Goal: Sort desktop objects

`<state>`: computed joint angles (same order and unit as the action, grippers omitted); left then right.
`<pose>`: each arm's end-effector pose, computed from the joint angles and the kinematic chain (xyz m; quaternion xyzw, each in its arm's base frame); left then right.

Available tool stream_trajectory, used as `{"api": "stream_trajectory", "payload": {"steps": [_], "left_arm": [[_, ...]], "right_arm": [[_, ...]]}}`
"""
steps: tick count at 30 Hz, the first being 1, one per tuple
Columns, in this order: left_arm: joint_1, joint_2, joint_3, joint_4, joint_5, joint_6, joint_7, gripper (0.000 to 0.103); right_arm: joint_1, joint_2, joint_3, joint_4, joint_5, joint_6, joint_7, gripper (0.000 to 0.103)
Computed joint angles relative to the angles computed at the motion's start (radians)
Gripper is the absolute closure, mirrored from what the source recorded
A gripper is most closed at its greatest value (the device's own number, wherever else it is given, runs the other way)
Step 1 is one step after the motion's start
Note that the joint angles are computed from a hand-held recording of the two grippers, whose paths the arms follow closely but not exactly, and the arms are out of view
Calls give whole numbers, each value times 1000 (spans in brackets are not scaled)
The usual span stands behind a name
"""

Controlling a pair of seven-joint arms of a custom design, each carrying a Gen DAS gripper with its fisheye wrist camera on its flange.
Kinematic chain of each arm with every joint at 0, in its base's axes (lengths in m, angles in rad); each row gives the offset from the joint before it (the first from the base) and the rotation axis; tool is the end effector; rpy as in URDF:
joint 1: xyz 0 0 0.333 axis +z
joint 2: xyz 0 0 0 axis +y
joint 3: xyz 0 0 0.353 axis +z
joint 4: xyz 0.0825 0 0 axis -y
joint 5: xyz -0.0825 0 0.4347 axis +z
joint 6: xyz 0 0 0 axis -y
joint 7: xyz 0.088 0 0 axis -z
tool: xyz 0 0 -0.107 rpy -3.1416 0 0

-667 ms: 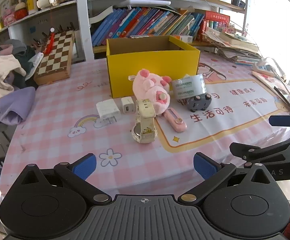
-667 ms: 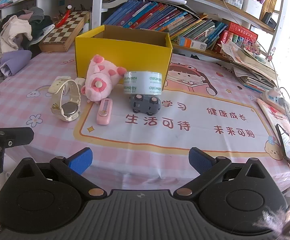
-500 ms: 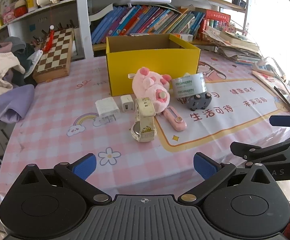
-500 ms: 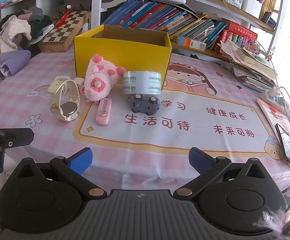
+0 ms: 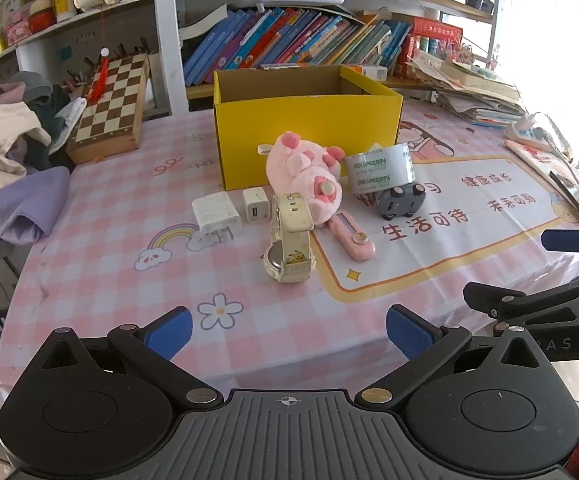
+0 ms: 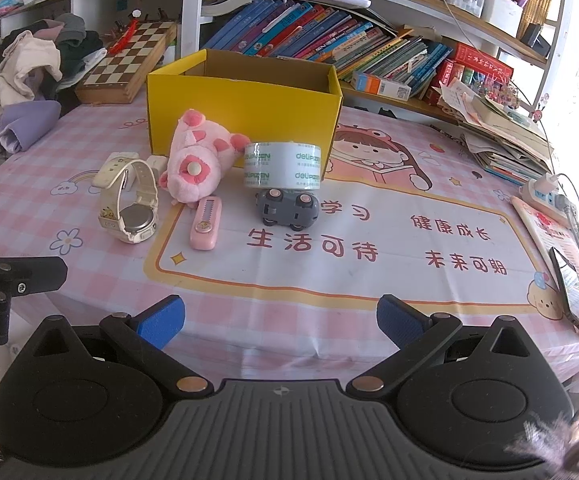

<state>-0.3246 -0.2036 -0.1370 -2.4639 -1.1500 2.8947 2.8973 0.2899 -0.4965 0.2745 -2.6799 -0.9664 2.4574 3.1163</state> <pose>0.4796 -0.1794 0.4220 -0.3678 0.8457 -0.3543 0.1548 0.3583 0.2239 0.4134 -0.5486 0.7317 -0.3577 0.1889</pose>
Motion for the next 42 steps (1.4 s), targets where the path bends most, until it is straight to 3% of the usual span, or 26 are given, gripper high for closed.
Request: {"api": "stream_trajectory", "payload": {"steps": [42], "left_arm": [[3, 3, -2, 5, 49, -16, -29, 0]], "right_arm": [[-5, -2, -5, 0, 7, 5, -11, 0]]}}
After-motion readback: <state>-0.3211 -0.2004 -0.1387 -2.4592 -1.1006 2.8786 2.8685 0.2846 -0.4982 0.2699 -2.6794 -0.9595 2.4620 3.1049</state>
